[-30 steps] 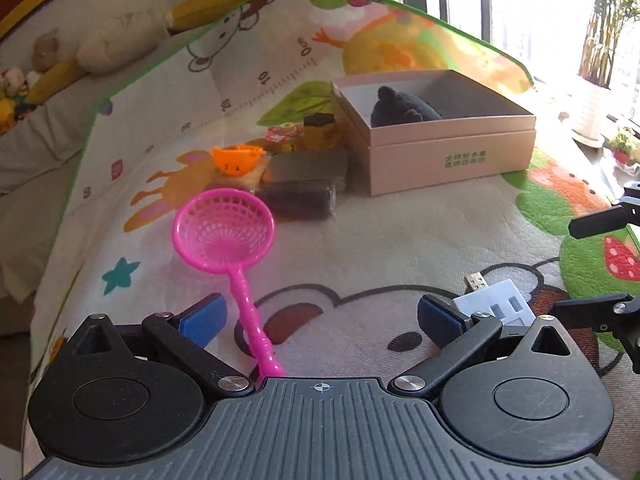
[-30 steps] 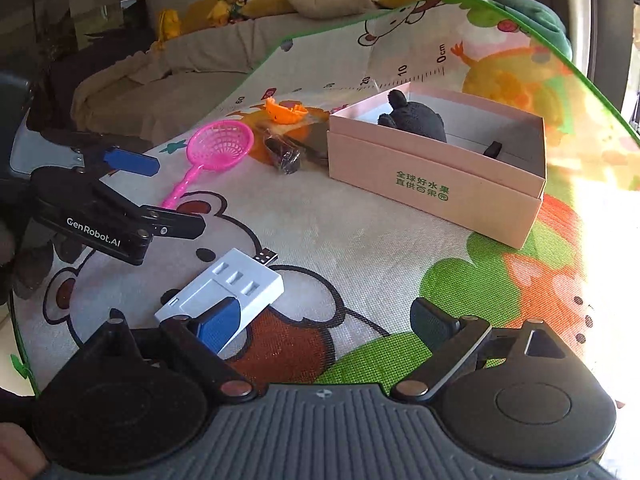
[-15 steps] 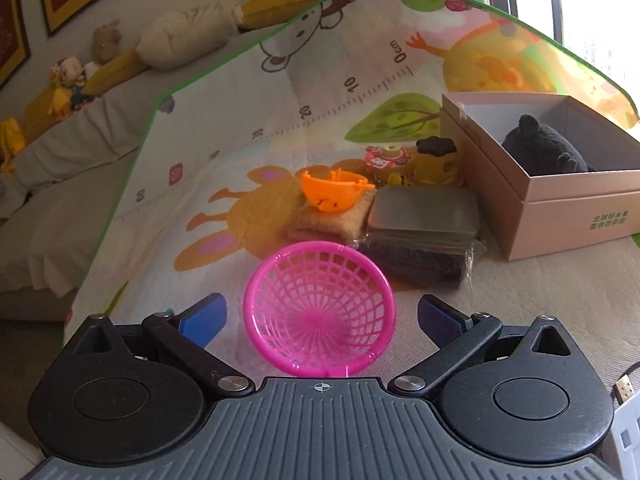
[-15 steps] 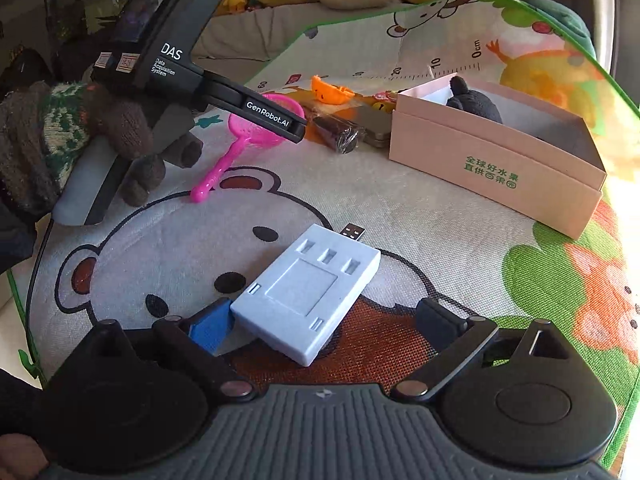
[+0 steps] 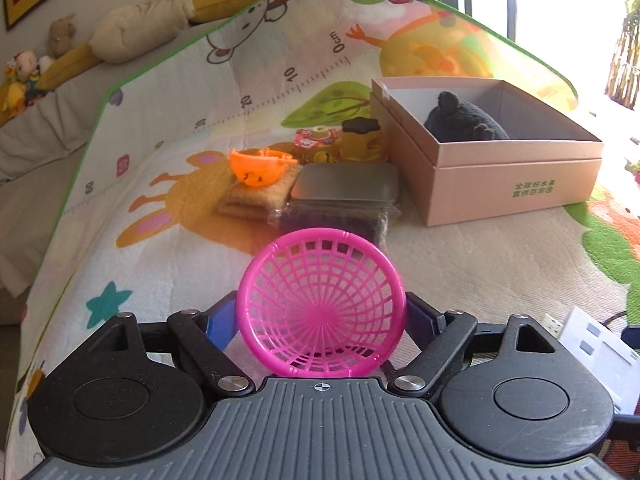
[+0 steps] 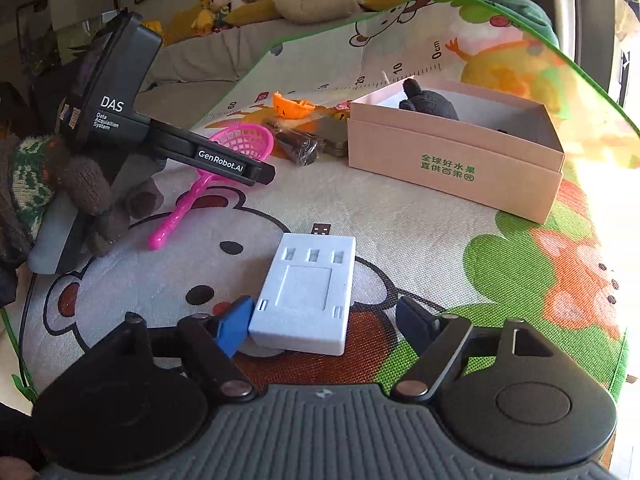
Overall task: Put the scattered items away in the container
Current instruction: 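Lift white charger with right tool while left tool grasps pink toy net, then carry white charger with right tool while left tool carries pink net toward box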
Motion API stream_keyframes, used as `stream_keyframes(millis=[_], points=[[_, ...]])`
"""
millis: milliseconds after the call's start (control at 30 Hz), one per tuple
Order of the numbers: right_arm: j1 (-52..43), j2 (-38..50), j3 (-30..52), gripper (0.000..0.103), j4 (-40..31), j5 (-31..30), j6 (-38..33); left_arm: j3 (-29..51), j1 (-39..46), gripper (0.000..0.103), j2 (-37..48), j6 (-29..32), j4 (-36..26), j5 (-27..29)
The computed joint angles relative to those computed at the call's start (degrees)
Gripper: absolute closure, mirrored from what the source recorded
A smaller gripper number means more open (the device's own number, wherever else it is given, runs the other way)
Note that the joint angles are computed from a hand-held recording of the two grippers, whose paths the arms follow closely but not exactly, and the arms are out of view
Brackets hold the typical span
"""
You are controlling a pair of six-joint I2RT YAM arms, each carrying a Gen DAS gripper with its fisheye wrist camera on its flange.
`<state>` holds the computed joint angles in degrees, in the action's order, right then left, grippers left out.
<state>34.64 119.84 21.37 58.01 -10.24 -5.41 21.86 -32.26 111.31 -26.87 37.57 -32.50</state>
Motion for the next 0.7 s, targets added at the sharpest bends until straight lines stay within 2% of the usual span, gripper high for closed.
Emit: stream_keyframes(millis=[33, 167, 300, 400, 433, 500, 600, 700], points=[[-0.6, -0.1, -0.6, 0.054, 0.7, -0.3, -0.6, -0.4, -1.5, 0.015, -0.4, -1.4, 0.2, 0.4], [-4.9, -1.0, -3.1, 0.054, 2.7, -2.6, -1.6, -0.2, -7.9, 0.015, 0.3, -8.3, 0.7, 1.1], [-9.3, -0.7, -6.7, 0.054, 7.8, -0.6, -3.2, 0.2, -12.4, 0.015, 1.6, -13.4, 2.8, 2.7], [-12.6, 0.0, -8.5, 0.054, 9.7, -1.4, -3.3, 1.6, -15.2, 0.013, 2.9, -13.1, 3.6, 2.4], [-13.5, 0.1, -9.1, 0.054, 9.9, -2.3, -3.4, 2.0, -16.2, 0.009, 3.2, -12.9, 3.8, 2.1], [-14.4, 1.2, -10.5, 0.054, 12.4, -4.0, -3.7, 2.2, -17.8, 0.008, 3.7, -12.5, 4.4, 1.6], [-13.9, 4.5, -12.6, 0.046, 18.7, -5.1, -3.8, 1.5, -19.8, 0.006, 3.7, -13.7, 4.6, -0.5], [-13.7, 5.5, -12.8, 0.037, 20.8, -5.1, -2.6, -0.6, -20.7, 0.004, 4.3, -16.8, 6.4, -1.6]])
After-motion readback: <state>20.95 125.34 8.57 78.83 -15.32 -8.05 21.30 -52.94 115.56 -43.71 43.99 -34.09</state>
